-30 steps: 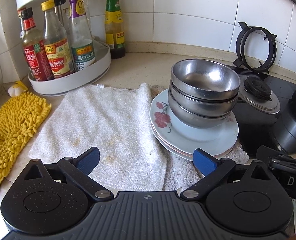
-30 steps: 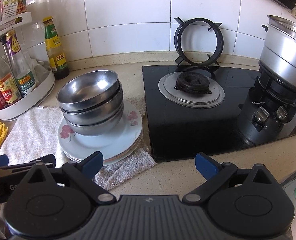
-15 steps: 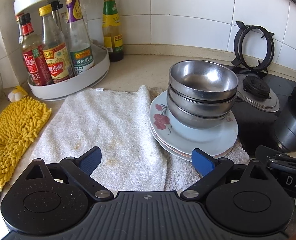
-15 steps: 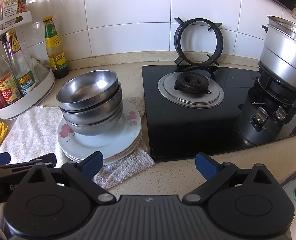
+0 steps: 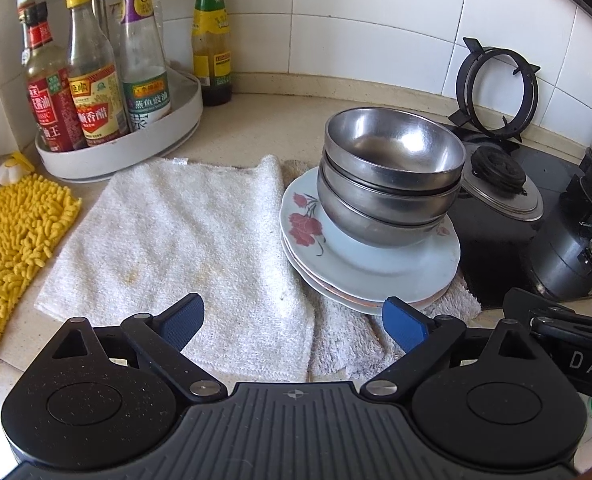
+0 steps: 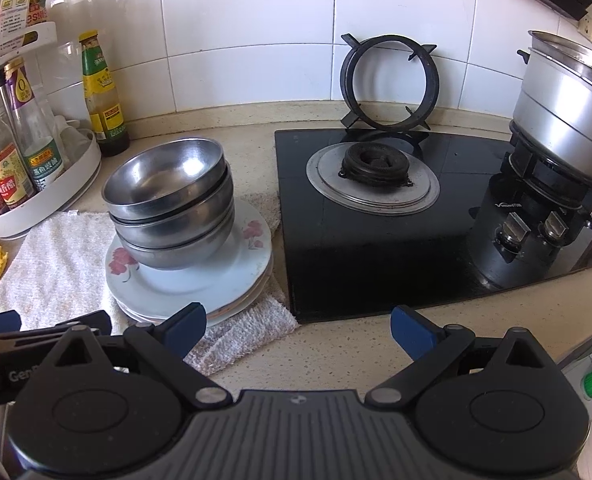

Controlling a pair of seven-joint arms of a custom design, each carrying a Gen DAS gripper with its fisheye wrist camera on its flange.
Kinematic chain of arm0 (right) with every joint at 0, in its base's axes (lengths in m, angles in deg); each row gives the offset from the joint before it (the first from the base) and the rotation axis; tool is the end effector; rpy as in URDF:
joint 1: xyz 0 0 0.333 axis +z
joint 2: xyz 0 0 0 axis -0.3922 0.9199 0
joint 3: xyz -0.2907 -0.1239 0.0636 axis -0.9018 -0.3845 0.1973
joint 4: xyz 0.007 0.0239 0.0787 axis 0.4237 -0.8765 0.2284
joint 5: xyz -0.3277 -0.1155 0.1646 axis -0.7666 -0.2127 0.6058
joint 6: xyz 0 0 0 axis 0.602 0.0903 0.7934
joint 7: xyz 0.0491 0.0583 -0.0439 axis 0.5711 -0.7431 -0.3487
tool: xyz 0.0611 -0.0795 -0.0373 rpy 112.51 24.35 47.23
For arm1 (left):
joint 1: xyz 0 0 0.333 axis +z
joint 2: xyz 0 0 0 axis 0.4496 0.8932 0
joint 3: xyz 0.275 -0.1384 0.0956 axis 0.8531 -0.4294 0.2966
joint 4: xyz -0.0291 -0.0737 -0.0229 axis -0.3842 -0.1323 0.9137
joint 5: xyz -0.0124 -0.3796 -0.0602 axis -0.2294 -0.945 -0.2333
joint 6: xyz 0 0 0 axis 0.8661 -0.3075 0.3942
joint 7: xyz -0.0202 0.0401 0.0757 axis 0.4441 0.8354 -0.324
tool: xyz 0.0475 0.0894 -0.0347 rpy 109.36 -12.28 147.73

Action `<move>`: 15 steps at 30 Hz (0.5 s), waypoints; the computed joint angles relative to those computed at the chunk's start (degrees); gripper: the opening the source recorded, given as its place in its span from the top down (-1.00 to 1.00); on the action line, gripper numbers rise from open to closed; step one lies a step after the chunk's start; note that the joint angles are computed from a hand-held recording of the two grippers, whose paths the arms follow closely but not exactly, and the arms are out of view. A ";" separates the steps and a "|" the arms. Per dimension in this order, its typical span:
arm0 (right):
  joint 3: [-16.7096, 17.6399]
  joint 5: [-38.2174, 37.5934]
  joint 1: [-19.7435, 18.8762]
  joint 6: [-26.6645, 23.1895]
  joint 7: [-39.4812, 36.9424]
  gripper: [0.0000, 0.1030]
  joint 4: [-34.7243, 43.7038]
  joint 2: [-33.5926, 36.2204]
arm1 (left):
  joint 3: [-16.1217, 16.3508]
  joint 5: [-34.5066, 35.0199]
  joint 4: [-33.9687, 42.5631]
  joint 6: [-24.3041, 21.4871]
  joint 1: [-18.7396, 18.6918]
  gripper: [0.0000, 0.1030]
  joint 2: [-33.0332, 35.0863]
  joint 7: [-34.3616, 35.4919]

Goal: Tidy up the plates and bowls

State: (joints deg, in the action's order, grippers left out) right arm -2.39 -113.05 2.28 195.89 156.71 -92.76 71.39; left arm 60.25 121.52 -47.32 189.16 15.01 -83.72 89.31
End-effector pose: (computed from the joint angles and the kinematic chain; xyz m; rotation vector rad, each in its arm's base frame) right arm 0.4409 0.3198 0.5349 -1.6385 1.9587 -0.7894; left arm 0.4644 -0.2386 0.5157 -1.7943 1.7722 -0.6966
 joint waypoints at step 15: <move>-0.40 1.39 -0.15 0.05 -0.71 -0.90 -0.30 -0.03 | -0.32 2.80 -1.12 2.95 0.80 -0.96 -1.28 -3.62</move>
